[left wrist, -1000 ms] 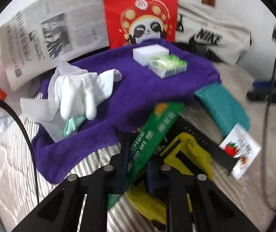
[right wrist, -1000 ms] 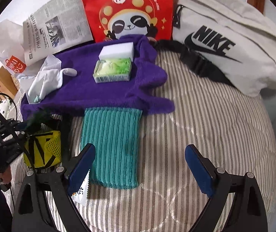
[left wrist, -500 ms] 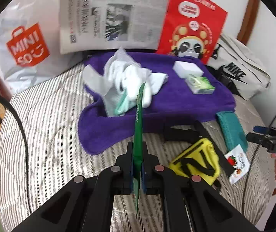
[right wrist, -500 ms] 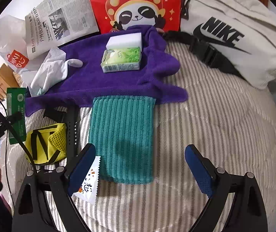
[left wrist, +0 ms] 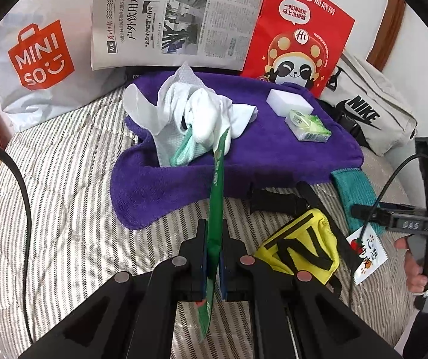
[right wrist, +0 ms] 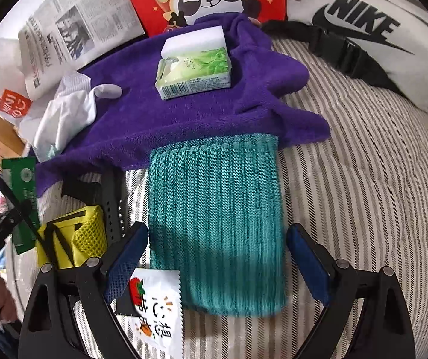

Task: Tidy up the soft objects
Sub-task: 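Grasp the flat green packet with the left tool while the right tool grasps the teal ribbed cloth, then carry the teal ribbed cloth onto the towel beside the sponge with the right tool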

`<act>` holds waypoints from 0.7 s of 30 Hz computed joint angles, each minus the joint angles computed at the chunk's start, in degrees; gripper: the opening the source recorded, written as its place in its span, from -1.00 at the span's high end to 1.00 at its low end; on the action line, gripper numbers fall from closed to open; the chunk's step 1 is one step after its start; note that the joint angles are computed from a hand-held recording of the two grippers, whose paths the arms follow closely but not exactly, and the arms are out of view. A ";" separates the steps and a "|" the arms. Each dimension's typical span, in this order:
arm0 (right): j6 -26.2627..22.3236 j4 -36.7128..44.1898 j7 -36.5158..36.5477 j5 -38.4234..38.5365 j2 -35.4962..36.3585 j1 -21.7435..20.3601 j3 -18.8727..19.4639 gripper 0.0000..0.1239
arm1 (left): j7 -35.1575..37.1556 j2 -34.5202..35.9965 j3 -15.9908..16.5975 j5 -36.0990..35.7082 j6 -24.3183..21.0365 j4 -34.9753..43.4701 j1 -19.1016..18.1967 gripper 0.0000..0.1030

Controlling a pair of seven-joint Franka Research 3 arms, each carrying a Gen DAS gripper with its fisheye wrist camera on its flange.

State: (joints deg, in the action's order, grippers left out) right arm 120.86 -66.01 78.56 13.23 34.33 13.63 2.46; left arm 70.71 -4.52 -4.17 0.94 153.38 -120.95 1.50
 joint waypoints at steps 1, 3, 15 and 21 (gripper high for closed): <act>0.60 -0.36 0.17 -0.58 -0.09 0.45 -0.21 -0.54 | 0.29 0.07 0.00 -0.32 -0.01 0.06 -0.07 0.87; 1.88 -0.83 0.68 -2.71 -0.06 1.66 -0.97 -0.55 | -0.47 0.44 -0.12 0.15 -0.30 0.42 0.01 0.87; 6.47 -5.12 -2.06 -2.87 -2.36 0.54 -0.07 -0.41 | -0.23 0.52 -0.08 -0.96 0.47 0.01 0.11 0.87; 9.02 -7.74 -2.12 -2.58 -5.46 -0.26 -1.20 -0.41 | -2.02 0.23 -0.29 1.52 0.15 -0.18 0.19 0.87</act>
State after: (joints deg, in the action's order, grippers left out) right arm 129.88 -73.75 76.43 10.65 28.87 13.37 1.26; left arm 68.69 -4.29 -4.47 2.46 153.53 -121.13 1.70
